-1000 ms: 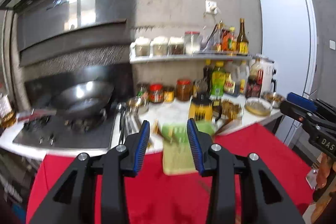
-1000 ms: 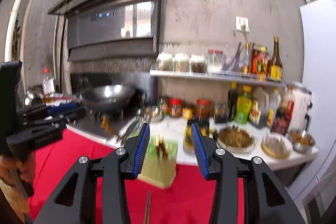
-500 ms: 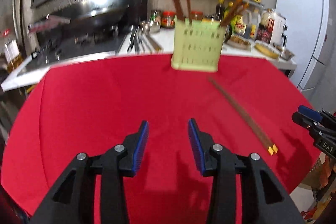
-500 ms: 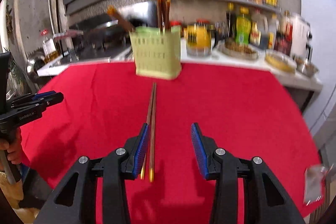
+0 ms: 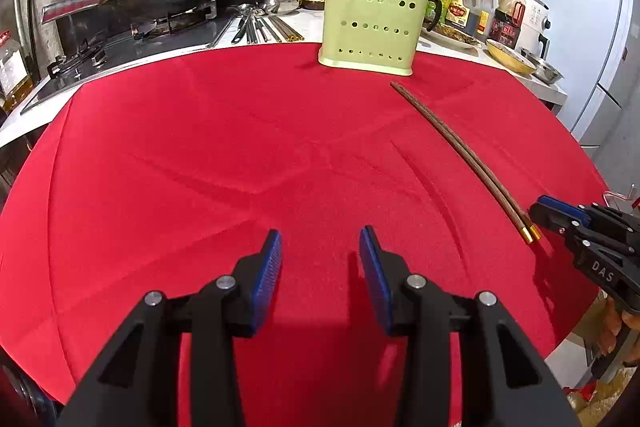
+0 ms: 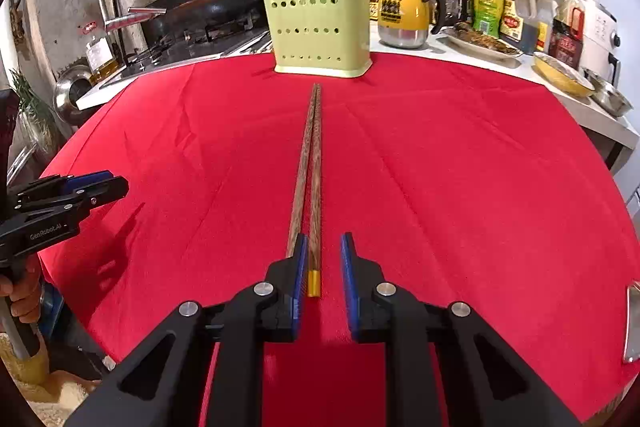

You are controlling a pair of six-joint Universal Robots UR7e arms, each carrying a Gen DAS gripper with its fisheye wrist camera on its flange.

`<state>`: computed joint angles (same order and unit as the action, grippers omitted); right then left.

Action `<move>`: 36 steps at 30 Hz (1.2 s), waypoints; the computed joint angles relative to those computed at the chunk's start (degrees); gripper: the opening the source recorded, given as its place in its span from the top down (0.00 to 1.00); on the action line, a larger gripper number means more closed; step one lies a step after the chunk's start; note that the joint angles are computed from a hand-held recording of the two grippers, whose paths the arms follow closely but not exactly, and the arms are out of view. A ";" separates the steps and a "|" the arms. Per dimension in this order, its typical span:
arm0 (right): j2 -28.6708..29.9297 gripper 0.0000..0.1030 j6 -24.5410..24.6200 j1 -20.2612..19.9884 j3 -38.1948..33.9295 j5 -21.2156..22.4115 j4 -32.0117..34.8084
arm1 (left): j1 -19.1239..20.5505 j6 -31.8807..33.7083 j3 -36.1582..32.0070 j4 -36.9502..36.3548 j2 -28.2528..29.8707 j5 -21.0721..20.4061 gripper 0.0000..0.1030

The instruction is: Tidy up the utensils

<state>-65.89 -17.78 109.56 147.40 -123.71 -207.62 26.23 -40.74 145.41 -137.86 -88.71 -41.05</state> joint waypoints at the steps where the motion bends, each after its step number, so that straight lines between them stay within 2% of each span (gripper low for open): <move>1: -0.13 0.83 0.03 -0.22 -0.23 0.49 0.75 | 0.07 0.06 -0.27 -0.05 0.30 0.01 0.61; 8: 1.17 0.84 -1.66 -1.07 -1.25 0.39 1.17 | 0.57 2.04 -1.28 -2.63 2.72 -1.09 0.61; 11: 0.69 0.93 -2.39 -1.66 -0.99 0.81 0.93 | 0.78 3.03 -2.12 -4.13 4.89 -2.10 0.61; 13: -0.26 0.93 -2.45 -2.13 -0.52 1.38 1.34 | 0.84 3.80 -2.67 -5.27 6.43 -2.85 0.61; 18: -2.72 0.93 -2.20 -3.67 0.96 1.92 1.02 | 1.15 7.73 -4.22 -11.09 11.37 -6.44 0.61; 23: -5.97 0.93 -2.50 -5.62 3.34 2.61 0.34 | 0.26 10.49 -6.43 -14.52 17.10 -7.88 0.61; 28: -7.44 0.93 -2.95 -6.41 4.70 3.17 -0.24 | 1.73 13.54 -9.77 -19.48 22.69 -12.96 0.61; 32: -7.83 0.93 -3.15 -6.97 5.25 3.60 -0.98 | 2.67 14.33 -12.28 -19.95 26.05 -14.71 0.61; 36: -7.57 0.93 -3.07 -6.99 5.44 3.60 -1.78 | 2.80 14.29 -13.19 -17.82 27.45 -13.97 0.79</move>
<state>-73.45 -20.85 102.58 152.84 -120.11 -209.40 29.04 -26.45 132.21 -155.68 -61.26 -55.02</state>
